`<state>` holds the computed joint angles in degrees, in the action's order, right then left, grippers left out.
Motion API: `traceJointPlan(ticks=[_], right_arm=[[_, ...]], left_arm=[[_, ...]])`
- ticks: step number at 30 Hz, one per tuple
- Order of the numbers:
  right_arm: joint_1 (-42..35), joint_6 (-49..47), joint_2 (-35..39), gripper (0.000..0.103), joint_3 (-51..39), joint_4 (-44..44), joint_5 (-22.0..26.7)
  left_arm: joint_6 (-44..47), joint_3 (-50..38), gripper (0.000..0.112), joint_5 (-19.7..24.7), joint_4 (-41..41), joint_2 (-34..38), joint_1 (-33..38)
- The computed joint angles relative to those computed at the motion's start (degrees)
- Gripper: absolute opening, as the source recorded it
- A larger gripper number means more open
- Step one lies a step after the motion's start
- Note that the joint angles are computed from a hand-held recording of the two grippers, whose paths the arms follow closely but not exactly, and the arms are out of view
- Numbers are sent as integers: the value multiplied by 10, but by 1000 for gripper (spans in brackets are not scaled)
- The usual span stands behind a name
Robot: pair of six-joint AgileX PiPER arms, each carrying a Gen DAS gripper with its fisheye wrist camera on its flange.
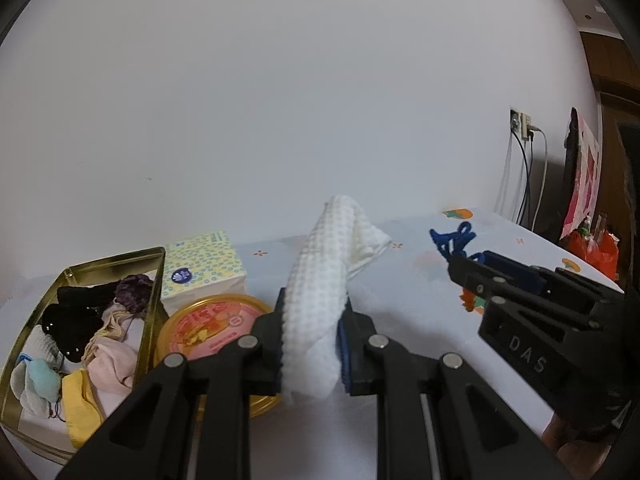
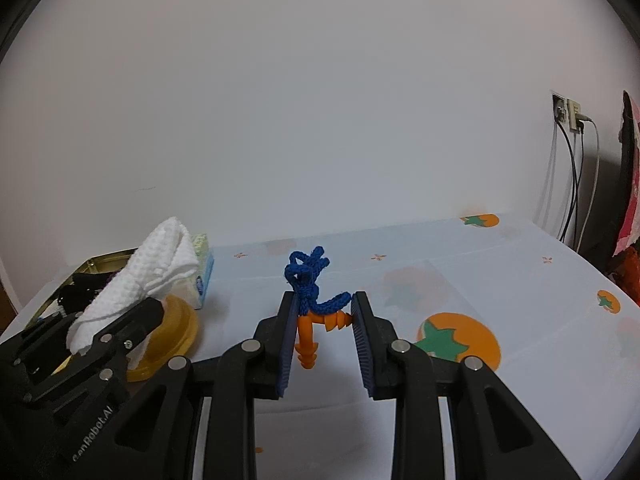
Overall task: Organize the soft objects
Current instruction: 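Carry the white towel and pipe-cleaner toy over the gold tray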
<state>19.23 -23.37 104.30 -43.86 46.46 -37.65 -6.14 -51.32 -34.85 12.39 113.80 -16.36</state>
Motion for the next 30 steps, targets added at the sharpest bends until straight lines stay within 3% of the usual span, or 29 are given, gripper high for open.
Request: traceJointPlan(ticks=[6,13,30], right_arm=[[19,15,6,30,-6,-2,-4],[22,48,22,30,-40,-29,27],[79,-4,112,30,-196,-7,76]], left_arm=[[-29,12,18,-13,37,-17,23],[-74,1,18,-10,93,-23,67],[-162,-58,18,16,177,-8,178]])
